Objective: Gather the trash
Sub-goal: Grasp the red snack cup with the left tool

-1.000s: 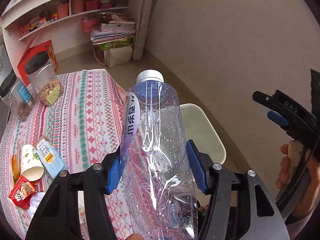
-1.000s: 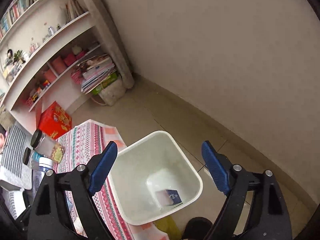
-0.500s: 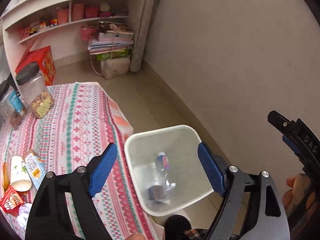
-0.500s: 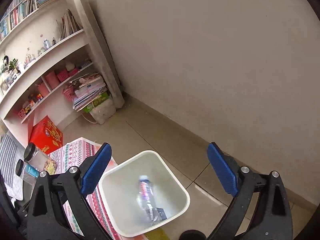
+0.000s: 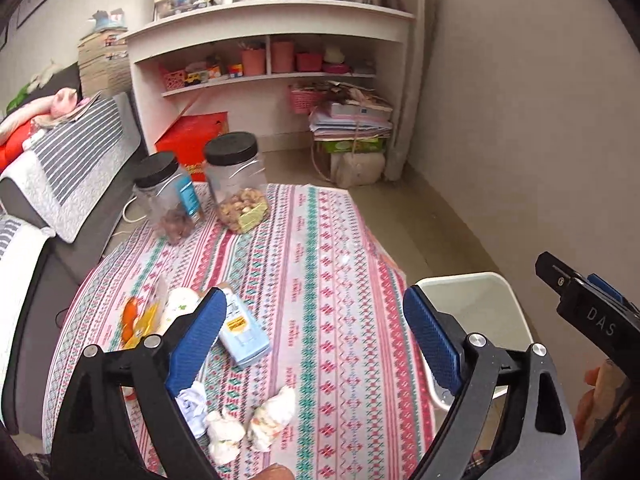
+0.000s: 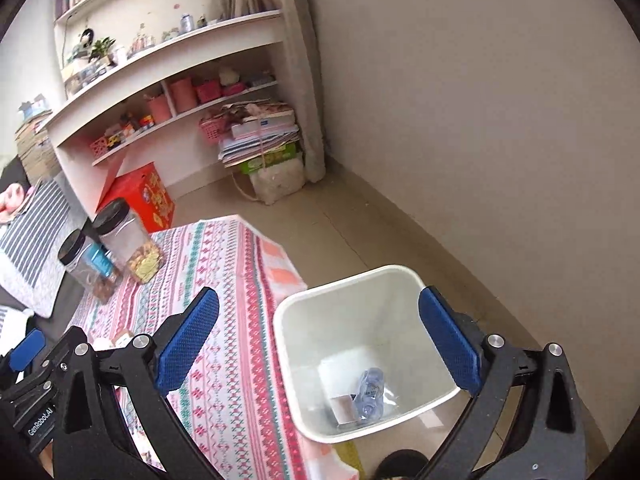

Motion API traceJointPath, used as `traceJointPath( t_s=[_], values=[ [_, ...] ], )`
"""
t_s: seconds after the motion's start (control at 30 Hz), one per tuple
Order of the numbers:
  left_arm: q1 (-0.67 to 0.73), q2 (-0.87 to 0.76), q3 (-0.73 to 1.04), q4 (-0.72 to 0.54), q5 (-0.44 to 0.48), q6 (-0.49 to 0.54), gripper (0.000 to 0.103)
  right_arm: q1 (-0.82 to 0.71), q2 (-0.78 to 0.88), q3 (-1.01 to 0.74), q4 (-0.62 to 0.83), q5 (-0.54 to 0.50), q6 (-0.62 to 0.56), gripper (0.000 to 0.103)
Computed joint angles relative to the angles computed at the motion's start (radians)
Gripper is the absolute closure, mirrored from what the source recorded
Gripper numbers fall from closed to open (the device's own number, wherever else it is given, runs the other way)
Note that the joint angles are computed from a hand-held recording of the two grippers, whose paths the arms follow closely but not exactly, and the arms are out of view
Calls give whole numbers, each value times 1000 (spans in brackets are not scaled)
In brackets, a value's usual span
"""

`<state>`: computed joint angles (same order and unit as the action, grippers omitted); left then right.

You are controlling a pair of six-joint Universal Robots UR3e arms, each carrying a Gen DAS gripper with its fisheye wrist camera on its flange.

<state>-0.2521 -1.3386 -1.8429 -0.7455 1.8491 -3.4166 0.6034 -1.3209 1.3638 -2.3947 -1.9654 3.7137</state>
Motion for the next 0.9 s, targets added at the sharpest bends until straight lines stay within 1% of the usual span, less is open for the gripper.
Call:
traceJointPath(
  t_s=[0.07, 0.17, 0.27, 0.33, 0.4, 0.47, 0.6, 0.73, 0.77, 0.8, 0.83, 0.87, 0.9],
  values=[
    [58, 57, -39, -56, -13, 12, 16, 32, 53, -71, 29, 3, -1, 7],
    [174, 150, -93, -129, -55, 49, 16, 70, 133, -183, 71, 5, -6, 7],
    [284, 241, -153, -174, -89, 120, 16, 107, 217, -303, 113, 4, -11, 7],
    [361, 306, -193, -212, -132, 199, 16, 130, 268, -380, 149, 5, -18, 7],
    [433, 367, -232, -261, -171, 300, 16, 147, 318, -458, 187, 14, -28, 7],
    [489, 422, -285, -281, -190, 402, 16, 159, 363, -532, 224, 23, -37, 7],
    [604, 483, -385, -261, -236, 613, 16, 181, 444, -657, 284, 42, -60, 7],
    [676, 444, -449, -195, -274, 799, 16, 204, 536, -794, 367, 61, -104, 7],
    [701, 437, -460, -185, -294, 836, 22, 208, 558, -827, 385, 69, -117, 7],
    [724, 426, -465, -183, -313, 868, 30, 213, 586, -873, 413, 78, -129, 7],
    [745, 419, -471, -184, -330, 899, 36, 217, 605, -903, 435, 86, -140, 7],
    [778, 427, -476, -200, -360, 933, 51, 223, 639, -963, 472, 96, -151, 7],
    [810, 451, -490, -207, -382, 956, 60, 226, 657, -992, 490, 106, -160, 7]
  ],
)
